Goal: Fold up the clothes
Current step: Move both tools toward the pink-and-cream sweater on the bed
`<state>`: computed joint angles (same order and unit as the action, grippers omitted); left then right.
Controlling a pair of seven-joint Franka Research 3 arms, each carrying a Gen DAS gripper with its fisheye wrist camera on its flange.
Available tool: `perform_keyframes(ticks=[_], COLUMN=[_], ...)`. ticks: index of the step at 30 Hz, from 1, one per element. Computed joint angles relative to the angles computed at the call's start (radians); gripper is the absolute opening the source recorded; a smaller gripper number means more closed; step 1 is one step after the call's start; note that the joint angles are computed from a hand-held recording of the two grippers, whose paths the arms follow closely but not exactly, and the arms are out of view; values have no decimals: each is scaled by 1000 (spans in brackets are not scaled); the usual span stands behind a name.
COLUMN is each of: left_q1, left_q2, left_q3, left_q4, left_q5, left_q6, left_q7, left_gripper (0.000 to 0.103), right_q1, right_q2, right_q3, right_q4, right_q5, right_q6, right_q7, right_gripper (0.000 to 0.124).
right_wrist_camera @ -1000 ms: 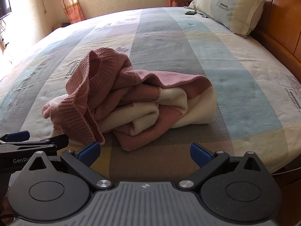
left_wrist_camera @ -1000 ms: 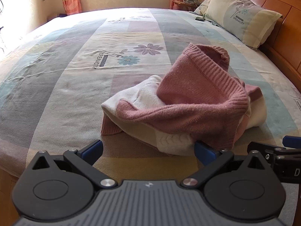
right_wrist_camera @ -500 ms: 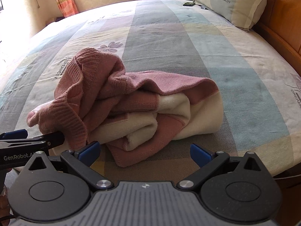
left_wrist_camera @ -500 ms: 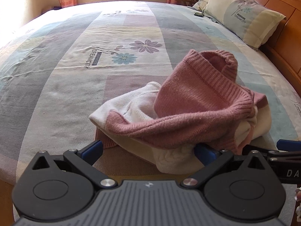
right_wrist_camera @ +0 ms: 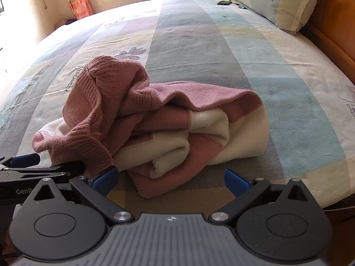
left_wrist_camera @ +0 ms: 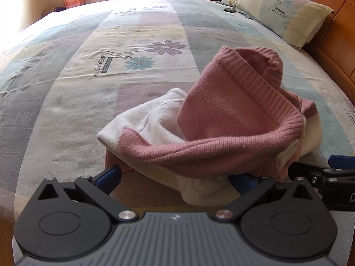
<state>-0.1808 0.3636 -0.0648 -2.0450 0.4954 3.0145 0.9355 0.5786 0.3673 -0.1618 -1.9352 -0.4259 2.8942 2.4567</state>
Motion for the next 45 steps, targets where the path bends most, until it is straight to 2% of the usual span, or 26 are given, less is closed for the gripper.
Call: perform_keyframes(ticks=[5,10,17,22,27,30,36,41,43,45], left_q1=[-47,-21,-57,-72,-48,-40,-52,-20,-31,-39], left_q2=[18,34,34,24,-21,-62,-82,-66,-71,-63], left_q3=[37,0,25,36,39,60,136,143,171,206], left_q4=[22,30,44,48,16,-20,-9,31,33,50], left_q5=[71,60,101,159,188,229,453,586,733,950], left_q6=[-47,-76,-114,-120,-86,-55,-49,-61,-20,74], left_q7=[-18,11,-35,-79,-111,-149,-336,-467,-598,-780], left_gripper=[103,103,103,102,102,102,103,102,102,102], right_q1=[16,105,167,180,193,196,187,192,207,209], right_q2=[-25,-46,-53,-56,-58,-60,-54,-52,-52,-54], right_q3=[-40,-163,-243,-257,-261,-260,-236,-231,-247,-252], right_q4=[-58,-109,-148,-169,-177,-181,-167,-151,-151,-152], right_q5=[-20,-47,7,68,137,168,201,177,156,141], right_q6=[118,212,238,262,256,252,234,215,211,210], right_q7=[28,72,36,-8,-56,-76,-108,-117,-97,-77], right_gripper=[103,103,103,103,103,103,103,103,103,103])
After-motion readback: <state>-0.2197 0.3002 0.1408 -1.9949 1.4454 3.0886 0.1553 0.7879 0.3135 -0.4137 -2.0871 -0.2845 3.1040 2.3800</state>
